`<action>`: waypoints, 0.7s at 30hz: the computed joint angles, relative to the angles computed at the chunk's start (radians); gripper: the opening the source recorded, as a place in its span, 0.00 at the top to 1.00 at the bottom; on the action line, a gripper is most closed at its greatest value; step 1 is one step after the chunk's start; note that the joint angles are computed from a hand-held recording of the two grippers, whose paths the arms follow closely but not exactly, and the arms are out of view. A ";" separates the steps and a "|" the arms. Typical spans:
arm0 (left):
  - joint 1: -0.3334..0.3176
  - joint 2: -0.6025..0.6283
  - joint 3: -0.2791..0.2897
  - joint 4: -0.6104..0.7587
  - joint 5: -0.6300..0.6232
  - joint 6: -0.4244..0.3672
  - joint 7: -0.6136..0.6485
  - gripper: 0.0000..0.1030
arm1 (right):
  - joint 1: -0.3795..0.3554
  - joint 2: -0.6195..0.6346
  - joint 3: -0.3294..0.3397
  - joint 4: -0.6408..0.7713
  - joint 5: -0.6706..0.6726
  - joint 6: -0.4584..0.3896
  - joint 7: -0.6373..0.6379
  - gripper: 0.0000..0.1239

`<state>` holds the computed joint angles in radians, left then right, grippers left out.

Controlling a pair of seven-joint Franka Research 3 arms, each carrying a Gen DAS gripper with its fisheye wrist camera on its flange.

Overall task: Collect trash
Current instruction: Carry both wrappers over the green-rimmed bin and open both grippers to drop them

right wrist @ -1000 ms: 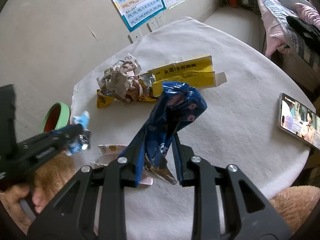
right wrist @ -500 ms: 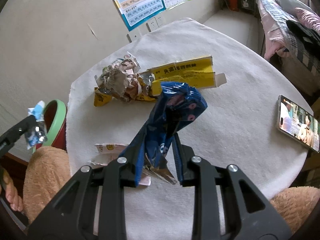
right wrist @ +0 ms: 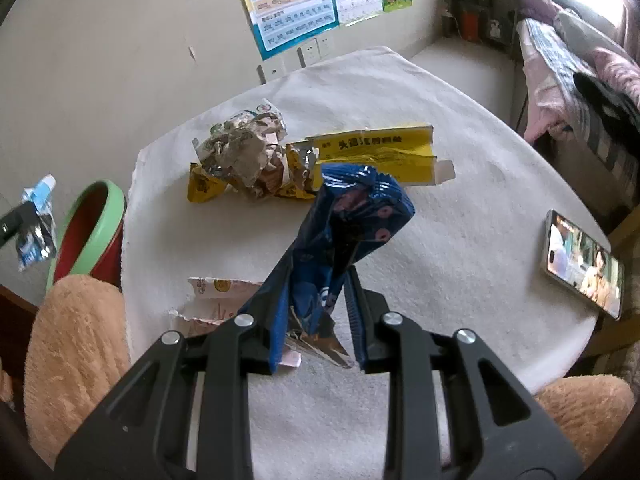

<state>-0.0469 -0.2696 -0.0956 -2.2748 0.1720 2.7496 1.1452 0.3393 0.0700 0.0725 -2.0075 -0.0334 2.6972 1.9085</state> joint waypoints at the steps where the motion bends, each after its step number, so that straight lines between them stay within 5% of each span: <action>1: 0.005 -0.004 0.001 -0.004 0.003 0.001 -0.006 0.85 | 0.001 0.001 0.000 0.002 -0.004 -0.004 0.002 0.78; 21: 0.071 -0.077 0.047 -0.095 -0.016 0.017 -0.060 0.85 | 0.045 0.001 0.031 0.067 -0.015 -0.053 -0.022 0.78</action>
<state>0.0244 -0.3469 -0.0489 -2.3697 0.1565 2.7663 1.0853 0.3839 0.0712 0.1038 -1.9400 -0.0487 2.6447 1.8862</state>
